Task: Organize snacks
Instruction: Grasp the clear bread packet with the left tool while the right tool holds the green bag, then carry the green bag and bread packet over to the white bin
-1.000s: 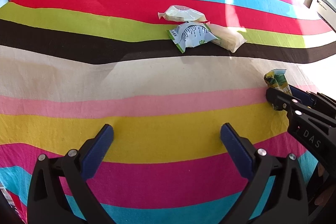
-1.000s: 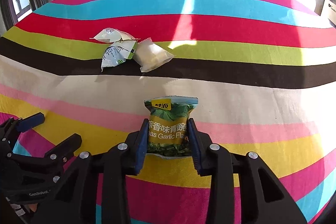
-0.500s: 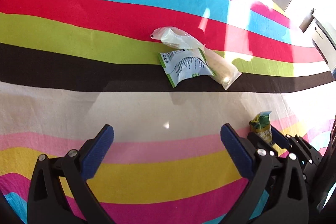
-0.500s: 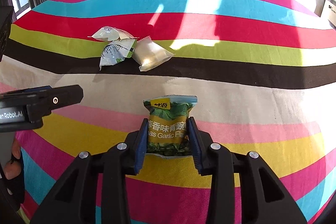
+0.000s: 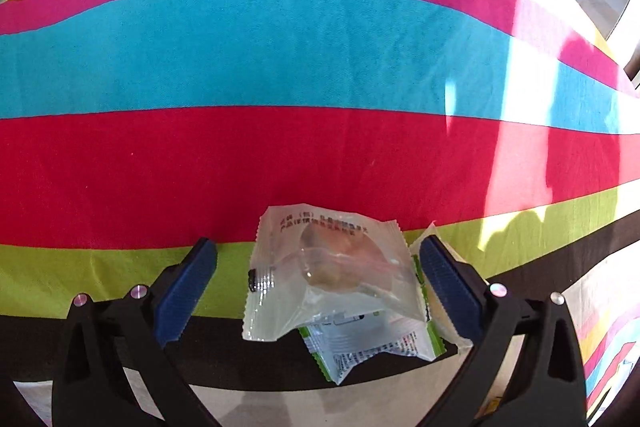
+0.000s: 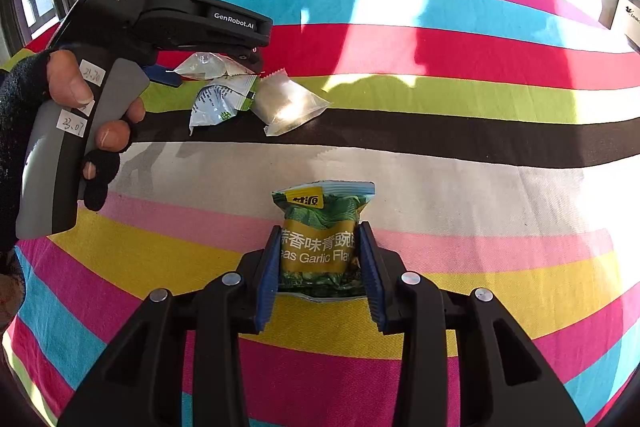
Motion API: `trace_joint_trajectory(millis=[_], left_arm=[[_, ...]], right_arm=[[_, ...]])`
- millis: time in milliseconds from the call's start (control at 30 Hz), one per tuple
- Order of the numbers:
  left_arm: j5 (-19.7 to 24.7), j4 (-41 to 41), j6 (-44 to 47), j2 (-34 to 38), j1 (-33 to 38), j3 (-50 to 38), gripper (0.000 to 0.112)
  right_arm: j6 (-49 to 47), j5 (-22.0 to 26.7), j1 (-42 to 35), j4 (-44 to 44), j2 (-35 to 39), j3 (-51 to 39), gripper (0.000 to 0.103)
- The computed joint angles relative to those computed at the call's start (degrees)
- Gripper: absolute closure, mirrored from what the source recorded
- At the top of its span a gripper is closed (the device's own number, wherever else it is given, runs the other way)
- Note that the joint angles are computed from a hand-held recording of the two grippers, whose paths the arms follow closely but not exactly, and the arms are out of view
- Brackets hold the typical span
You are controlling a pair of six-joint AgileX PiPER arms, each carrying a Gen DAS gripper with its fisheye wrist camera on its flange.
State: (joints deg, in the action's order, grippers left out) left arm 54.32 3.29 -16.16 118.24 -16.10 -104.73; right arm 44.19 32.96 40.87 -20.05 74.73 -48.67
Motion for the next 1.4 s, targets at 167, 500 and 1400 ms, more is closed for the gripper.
trace_joint_trajectory(millis=[167,500,1400], left_arm=[[-14.83,0.28,0.36,-10.04,1.09,16.14,0.065],[-24.96,-18.02,21.88,-47.72,9.83,58.03,0.062],[-30.03,-7.71,11.52,-55.49,5.25,72.94,0.049]], right_arm=[[-0.1,-0.04,-0.04,0.06,0.0,0.0,0.067],[-0.08,-0.02,-0.03,0.02,0.04,-0.04,0.067],[1.04,0.61,0.48,-1.55,-0.03,0.06,0.067]])
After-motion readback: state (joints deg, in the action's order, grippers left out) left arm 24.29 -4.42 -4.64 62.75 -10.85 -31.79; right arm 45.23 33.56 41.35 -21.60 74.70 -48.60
